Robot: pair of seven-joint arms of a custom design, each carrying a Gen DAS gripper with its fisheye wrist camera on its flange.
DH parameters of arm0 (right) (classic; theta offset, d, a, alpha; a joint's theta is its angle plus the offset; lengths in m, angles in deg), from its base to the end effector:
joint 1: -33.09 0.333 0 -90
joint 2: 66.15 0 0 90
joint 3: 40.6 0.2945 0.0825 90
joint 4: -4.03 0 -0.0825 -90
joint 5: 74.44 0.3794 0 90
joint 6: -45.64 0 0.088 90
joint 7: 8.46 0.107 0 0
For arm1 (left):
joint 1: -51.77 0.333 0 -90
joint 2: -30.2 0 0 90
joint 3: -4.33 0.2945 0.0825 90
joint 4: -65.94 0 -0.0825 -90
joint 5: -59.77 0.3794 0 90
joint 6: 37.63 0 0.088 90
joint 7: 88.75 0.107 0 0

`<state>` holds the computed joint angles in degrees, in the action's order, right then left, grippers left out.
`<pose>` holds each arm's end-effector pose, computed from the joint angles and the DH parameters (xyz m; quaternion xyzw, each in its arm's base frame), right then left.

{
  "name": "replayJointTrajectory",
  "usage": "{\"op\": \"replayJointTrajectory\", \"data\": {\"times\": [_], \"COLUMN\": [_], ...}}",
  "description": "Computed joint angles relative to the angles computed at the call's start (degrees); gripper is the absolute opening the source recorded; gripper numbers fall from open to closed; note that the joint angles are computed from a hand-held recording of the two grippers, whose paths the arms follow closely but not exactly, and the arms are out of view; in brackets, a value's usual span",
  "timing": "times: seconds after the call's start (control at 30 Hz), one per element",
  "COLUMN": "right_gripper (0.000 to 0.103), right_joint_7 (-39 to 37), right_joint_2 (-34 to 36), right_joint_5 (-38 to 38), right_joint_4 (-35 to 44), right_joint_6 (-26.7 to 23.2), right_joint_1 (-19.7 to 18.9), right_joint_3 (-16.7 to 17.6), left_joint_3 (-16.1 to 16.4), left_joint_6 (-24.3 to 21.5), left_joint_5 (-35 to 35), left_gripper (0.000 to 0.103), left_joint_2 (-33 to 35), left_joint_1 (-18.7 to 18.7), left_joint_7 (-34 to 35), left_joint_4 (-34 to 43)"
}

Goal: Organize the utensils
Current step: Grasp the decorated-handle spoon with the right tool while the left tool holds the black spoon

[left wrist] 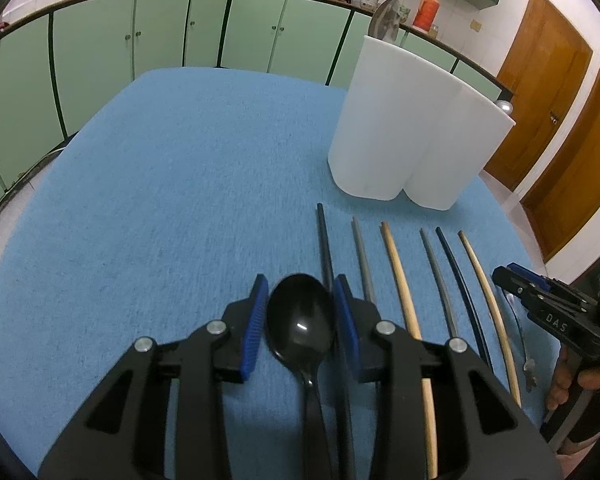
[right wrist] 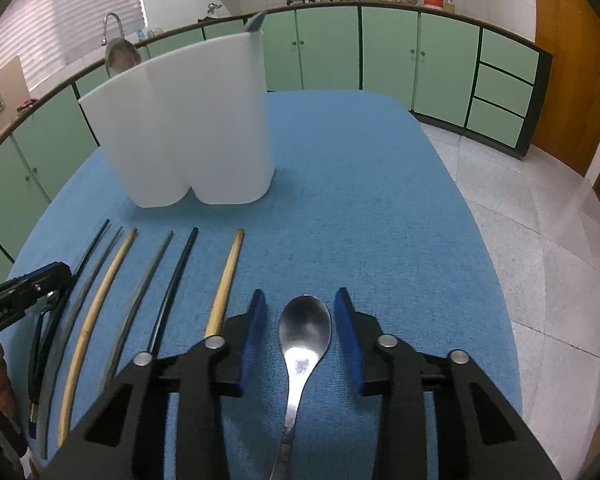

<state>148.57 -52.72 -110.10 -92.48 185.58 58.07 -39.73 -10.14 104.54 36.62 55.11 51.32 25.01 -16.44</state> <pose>0.5976 0.2876 0.5001 -0.5393 0.7656 -0.2432 0.2528 0.7013 -0.1501 0.5013 -0.5246 0.7701 -0.3525 0.0869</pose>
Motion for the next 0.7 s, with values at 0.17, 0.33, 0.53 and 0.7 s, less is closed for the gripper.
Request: {"op": "replayJointTrajectory", "data": {"times": [0.17, 0.33, 0.53, 0.7], "right_gripper": [0.026, 0.025, 0.025, 0.025], "right_joint_7": [0.6, 0.8, 4.3, 9.6], "right_joint_2": [-0.5, -0.7, -2.1, -4.3], "right_joint_5": [-0.1, -0.9, -5.8, -13.1], "right_joint_4": [-0.9, -1.3, -2.5, -4.1], "right_joint_6": [1.1, 1.8, 3.0, 4.3], "right_joint_1": [-0.1, 0.2, 1.0, 1.1], "right_joint_3": [0.0, 0.1, -0.2, -0.1], "left_joint_3": [-0.3, -0.6, -1.5, -2.1], "left_joint_6": [0.1, 0.6, 2.4, 4.6], "left_joint_5": [-0.6, -1.7, -5.5, -9.7], "left_gripper": [0.032, 0.032, 0.032, 0.032], "left_joint_2": [0.0, -0.4, -2.4, -4.5], "left_joint_1": [0.2, 0.8, 2.0, 2.7], "left_joint_7": [0.5, 1.7, 5.1, 9.1], "left_joint_4": [-0.1, -0.8, -2.9, -5.0]}}
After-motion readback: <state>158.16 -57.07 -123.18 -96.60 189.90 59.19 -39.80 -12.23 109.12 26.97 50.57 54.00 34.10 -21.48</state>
